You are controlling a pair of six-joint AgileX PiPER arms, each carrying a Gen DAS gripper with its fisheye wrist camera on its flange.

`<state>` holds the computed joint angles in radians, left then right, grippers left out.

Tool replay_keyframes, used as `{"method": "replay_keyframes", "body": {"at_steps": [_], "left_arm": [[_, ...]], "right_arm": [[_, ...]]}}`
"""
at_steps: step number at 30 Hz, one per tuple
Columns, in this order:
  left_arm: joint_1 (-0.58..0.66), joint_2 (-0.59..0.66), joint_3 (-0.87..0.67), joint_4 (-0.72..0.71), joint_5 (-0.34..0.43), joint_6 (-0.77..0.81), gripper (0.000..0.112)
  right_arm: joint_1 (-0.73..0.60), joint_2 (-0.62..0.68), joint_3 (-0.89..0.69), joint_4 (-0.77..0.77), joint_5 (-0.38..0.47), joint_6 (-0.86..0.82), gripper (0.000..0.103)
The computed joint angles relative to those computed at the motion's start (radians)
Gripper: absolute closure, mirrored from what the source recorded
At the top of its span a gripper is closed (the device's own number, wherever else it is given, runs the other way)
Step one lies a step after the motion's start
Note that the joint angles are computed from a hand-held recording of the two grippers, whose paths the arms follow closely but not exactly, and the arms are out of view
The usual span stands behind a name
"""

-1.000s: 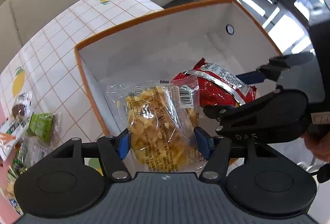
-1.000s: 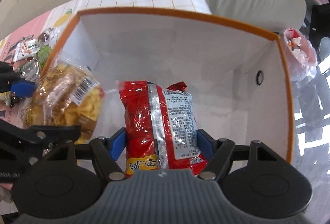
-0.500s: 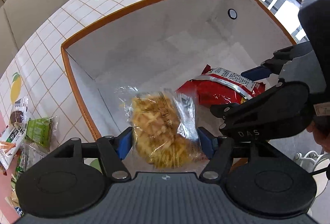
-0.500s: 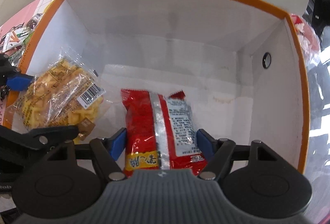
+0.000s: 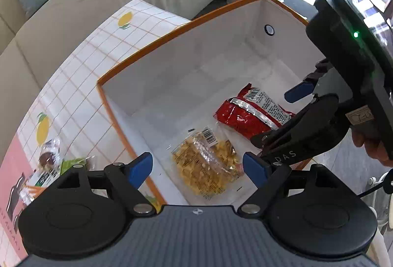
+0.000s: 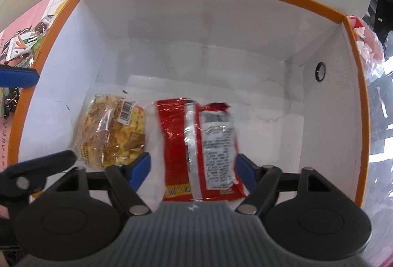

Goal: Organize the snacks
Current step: 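Open both tools to drop the bags into the orange box, then move both tools back toward the remaining snacks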

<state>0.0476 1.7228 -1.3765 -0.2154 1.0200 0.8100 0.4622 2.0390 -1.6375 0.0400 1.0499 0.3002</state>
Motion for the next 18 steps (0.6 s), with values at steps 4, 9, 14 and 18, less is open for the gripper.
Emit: {"method": "replay_keyframes", "body": {"at_steps": [4,9,14,18], "left_arm": [[0.026,-0.021,-0.004,-0.009,0.015,-0.008,0.015],[0.089,-0.082,0.028,-0.07,0.023,0.041,0.015],[0.187,-0.168,0.088,-0.168,0.009,0.131,0.015],[0.287,-0.253,0.155,-0.261,-0.005,0.228,0.015]], "right_arm": [[0.018,-0.006,-0.009,-0.037,0.019,0.036,0.02],[0.062,-0.091,0.05,-0.118,-0.009,0.145,0.019],[0.173,-0.223,0.166,-0.316,-0.086,0.402,0.014],[0.295,-0.304,0.246,-0.47,-0.13,0.656,0.009]]}}
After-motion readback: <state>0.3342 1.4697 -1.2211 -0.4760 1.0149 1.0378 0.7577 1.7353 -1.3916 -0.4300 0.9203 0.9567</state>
